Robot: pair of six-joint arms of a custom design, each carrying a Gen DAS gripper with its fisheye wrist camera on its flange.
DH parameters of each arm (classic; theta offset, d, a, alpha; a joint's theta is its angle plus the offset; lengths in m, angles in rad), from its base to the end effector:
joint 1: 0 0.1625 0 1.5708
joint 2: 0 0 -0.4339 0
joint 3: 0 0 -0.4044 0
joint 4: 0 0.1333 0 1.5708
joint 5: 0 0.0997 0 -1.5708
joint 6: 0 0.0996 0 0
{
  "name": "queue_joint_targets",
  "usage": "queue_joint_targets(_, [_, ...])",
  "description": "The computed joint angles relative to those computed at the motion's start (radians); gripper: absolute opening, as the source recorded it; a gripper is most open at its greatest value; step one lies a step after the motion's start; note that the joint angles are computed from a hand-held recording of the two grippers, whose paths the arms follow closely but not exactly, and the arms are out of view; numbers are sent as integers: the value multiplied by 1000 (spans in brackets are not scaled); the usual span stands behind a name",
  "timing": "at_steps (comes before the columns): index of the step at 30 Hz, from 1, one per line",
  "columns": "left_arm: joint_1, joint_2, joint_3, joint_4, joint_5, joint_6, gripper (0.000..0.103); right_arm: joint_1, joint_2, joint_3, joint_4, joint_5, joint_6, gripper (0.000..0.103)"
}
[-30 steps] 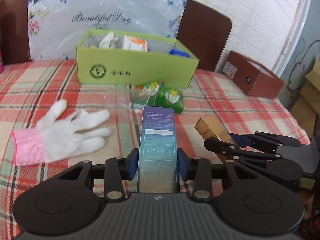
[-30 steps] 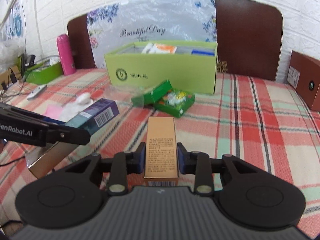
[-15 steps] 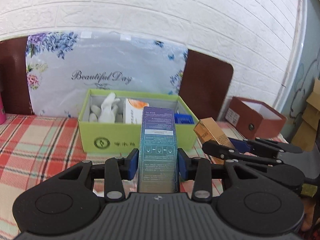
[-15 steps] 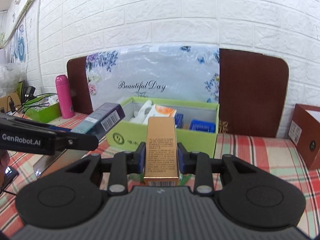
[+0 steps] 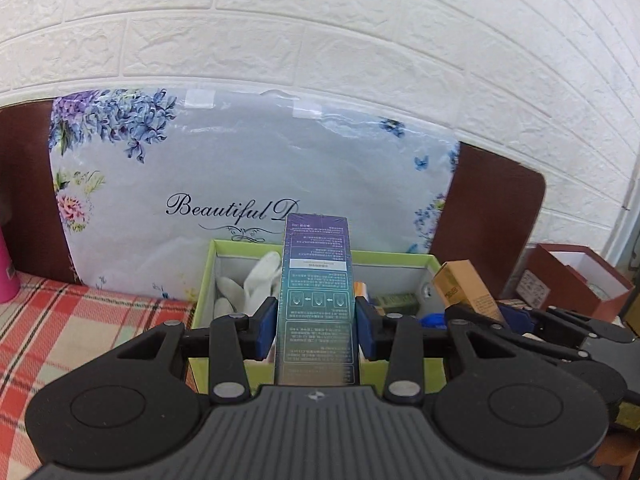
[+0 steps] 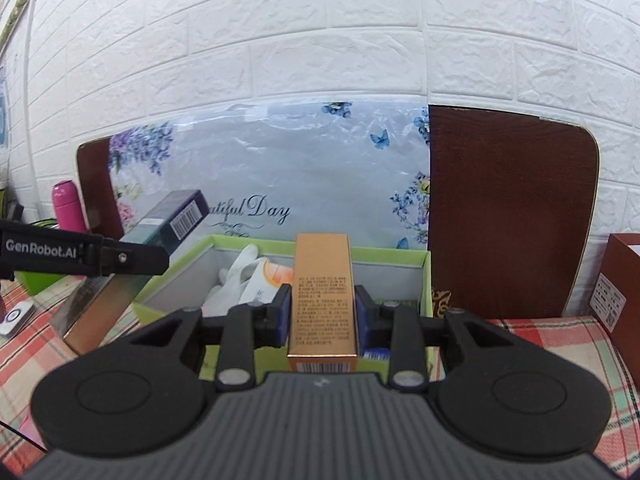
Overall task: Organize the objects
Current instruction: 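Carry the teal box and tan box into the lime-green box and open both tools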
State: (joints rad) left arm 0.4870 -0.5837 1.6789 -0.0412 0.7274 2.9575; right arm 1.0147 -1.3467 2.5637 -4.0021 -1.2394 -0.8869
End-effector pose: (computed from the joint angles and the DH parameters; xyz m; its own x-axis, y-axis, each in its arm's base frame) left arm -0.3387 -0.4144 -0.0647 -0.7672 0.3334 -0.5479 0.6387 0.4759 -0.6046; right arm -0.0491 -0.3929 0.2668 -0.7519 -0.0780 0.6546 -0.6309 0.3735 -0.6801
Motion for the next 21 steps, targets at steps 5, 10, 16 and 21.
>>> queue_joint_targets(5, [59, 32, -78, 25, 12, 43, 42, 64, 78, -94, -10, -86, 17, 31])
queue_joint_targets(10, [109, 58, -136, 40, 23, 85, 43, 90, 166, -162, -48, -128, 1, 31])
queue_joint_targets(16, [135, 75, -123, 18, 13, 93, 82, 49, 245, -146, -191, -84, -106, 73])
queue_joint_targets(21, [123, 58, -88, 21, 24, 15, 82, 6, 237, -95, -229, -44, -92, 85])
